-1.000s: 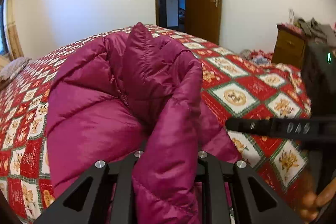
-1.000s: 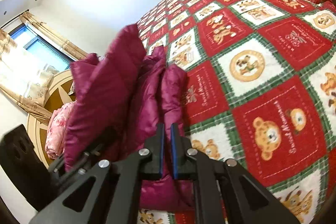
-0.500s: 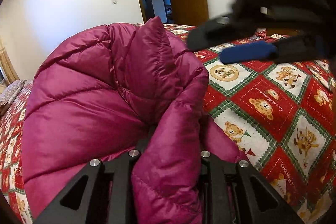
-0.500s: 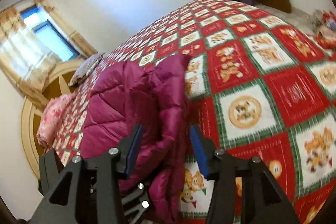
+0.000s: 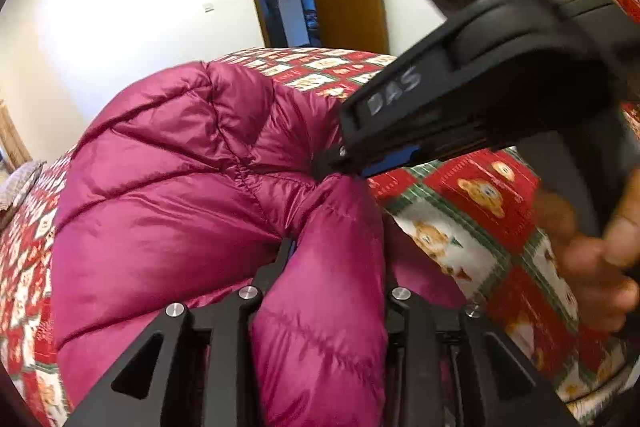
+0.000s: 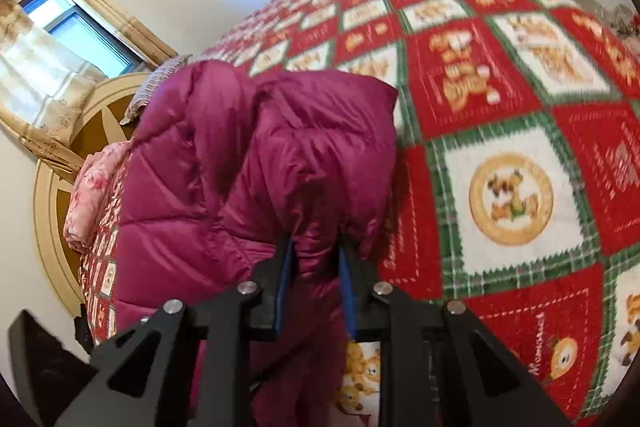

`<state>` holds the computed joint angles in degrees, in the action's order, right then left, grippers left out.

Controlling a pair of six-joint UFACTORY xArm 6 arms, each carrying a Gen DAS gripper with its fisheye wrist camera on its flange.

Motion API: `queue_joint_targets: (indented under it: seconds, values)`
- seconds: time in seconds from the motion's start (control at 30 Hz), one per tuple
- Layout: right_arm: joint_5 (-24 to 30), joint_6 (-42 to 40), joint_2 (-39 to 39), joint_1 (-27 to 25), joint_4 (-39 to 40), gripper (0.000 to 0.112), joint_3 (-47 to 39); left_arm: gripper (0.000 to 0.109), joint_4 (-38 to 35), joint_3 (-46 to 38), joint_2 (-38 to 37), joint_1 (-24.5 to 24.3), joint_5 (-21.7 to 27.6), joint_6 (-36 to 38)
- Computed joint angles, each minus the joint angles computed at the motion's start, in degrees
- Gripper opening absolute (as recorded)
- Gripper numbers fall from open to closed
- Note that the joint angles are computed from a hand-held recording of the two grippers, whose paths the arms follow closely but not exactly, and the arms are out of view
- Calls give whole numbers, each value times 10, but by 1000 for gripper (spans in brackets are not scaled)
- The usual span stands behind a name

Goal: Fold large clothes

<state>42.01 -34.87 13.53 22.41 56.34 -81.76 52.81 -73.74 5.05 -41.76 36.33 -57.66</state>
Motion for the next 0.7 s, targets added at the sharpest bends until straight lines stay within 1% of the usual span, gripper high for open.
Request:
queue_joint_targets:
  seconds: [0.1, 0.17, 0.23, 0.27, 0.33, 0.37, 0.43, 0.47, 0.5, 0.53, 0.6, 0.63, 0.67, 0.7]
  values:
    - [13, 4, 5, -3, 6, 24, -3, 34, 0, 17, -22, -10, 7, 6]
    - [14, 6, 8, -2, 3, 24, -6, 37, 31, 35, -39, -23, 14, -3]
    - [19, 7, 12, -3, -1, 24, -11, 38, 73, 51, -54, -43, 32, -10]
    - [24, 5, 14, -5, -1, 24, -14, 39, 88, 68, -68, -51, 31, -11]
    - [26, 0, 16, -5, 0, 24, -17, 39, 92, 96, -94, -56, 21, -13]
    - [25, -7, 17, -5, 3, 24, -17, 39, 87, 96, -95, -55, 12, -15]
    - [21, -22, 17, -5, 10, 24, -14, 39, 68, 133, -138, -46, -25, -15]
    - [20, -28, 18, -6, 13, 24, -13, 39, 58, 150, -161, -41, -36, -10]
    - [21, -32, 19, -7, 18, 24, -13, 39, 37, 170, -191, -33, -51, 8]
    - [22, -35, 19, -8, 22, 24, -11, 40, 16, 187, -218, -28, -58, 28]
    - [26, -43, 20, -9, 29, 24, -10, 42, -34, 204, -263, -17, -52, 80]
    - [29, -48, 20, -10, 31, 24, -10, 43, -50, 216, -284, -8, -54, 92]
    - [32, -52, 21, -12, 33, 24, -12, 47, -66, 225, -295, 15, -68, 105]
    - [35, -58, 21, -15, 37, 24, -10, 50, -67, 222, -297, 31, -70, 95]
